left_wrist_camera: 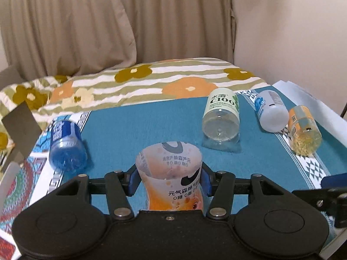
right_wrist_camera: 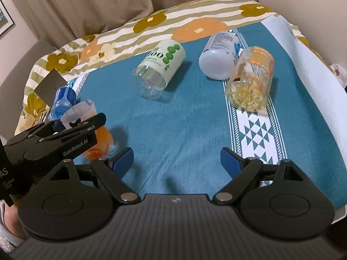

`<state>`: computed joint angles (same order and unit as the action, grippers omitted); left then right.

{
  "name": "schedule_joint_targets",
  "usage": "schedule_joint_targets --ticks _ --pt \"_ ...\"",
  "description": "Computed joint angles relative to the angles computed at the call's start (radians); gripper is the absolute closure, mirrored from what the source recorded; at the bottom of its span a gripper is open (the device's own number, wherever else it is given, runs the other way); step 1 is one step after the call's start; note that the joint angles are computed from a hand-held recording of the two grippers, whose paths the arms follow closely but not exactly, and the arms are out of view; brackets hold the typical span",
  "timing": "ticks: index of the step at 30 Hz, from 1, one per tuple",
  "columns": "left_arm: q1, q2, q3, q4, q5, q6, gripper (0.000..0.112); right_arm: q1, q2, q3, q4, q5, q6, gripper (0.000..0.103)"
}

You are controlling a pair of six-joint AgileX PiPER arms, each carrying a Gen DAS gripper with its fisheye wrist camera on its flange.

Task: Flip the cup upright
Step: 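Rotate the cup upright with the left gripper and lower it onto the cloth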

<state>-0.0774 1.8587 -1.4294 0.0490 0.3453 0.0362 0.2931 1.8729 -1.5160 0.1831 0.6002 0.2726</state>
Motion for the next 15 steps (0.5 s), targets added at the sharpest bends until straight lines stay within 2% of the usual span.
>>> schedule_joint_targets --ticks 10,15 --pt "0.007 -0.044 0.046 -0.04 0.041 0.023 0.053 0.016 -0.006 0.008 0.015 -0.013 -0.023 0.001" --pt "0.024 -0.044 0.018 -0.096 0.112 0.059 0.053 0.021 -0.011 0.019 0.015 -0.016 -0.018 0.001"
